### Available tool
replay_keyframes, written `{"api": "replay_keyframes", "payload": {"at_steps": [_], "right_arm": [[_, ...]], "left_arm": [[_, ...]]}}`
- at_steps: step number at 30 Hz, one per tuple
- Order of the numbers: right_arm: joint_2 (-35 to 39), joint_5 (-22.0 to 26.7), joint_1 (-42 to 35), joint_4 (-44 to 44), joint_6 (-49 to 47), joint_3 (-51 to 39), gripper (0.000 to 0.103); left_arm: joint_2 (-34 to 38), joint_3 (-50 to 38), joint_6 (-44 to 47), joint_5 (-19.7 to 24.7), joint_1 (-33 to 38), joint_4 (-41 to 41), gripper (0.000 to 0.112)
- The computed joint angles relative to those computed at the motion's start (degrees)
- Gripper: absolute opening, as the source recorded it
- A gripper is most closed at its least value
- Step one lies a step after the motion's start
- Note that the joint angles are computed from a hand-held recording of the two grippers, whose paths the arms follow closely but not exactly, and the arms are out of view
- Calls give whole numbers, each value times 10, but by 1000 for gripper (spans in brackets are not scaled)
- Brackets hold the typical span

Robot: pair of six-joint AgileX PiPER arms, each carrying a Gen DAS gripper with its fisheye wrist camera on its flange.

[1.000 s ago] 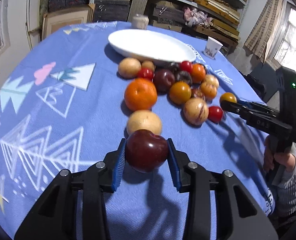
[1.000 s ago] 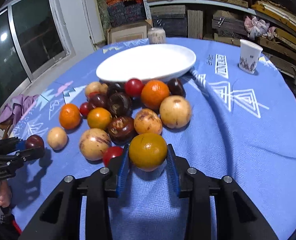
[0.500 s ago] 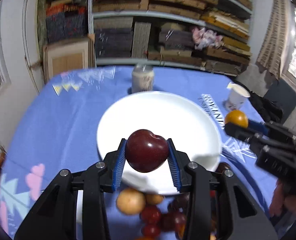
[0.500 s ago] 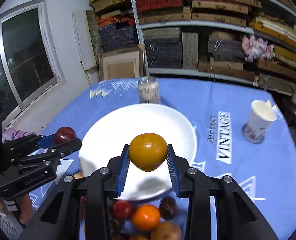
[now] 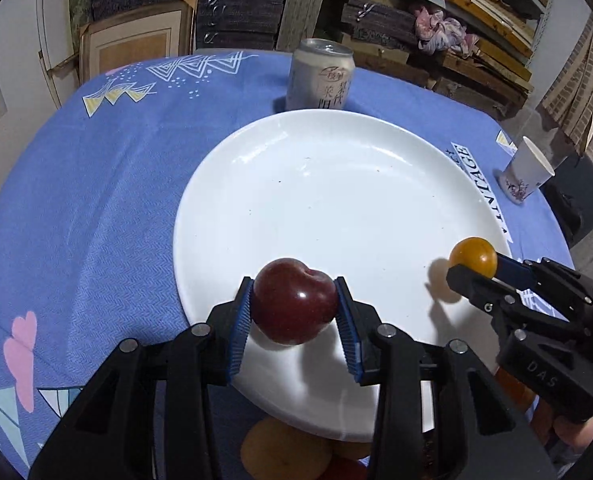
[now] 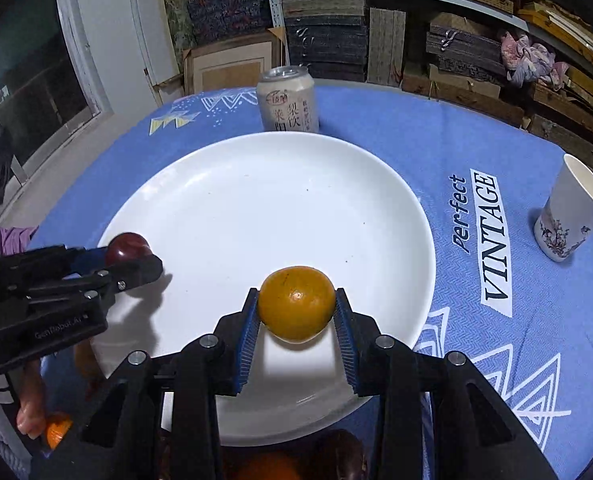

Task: Organize fruits
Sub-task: 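Carry the plum and golden tomato onto the white plate and open both grippers, then grasp the tangerine with the left gripper while the right gripper grasps a red tomato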

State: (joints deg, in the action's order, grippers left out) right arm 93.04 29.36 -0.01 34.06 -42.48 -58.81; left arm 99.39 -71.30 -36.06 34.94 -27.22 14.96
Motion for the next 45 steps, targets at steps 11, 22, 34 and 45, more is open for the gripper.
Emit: {"api": "replay_keyframes", "payload": {"at_steps": [11, 22, 34, 45], "right_arm": [[-39, 14, -9, -1, 5, 6, 39], [-321, 195, -236, 195, -209, 172, 64], [-473, 382, -497, 224, -421, 350, 74], [-457, 348, -481, 209, -391, 350, 85]], "left_arm": [[-50, 30, -52, -7, -23, 52, 67], [-311, 238, -341, 68, -161, 246, 74], [-334, 349, -627, 280, -475, 364, 77], [-280, 334, -520, 157, -369, 331, 78]]}}
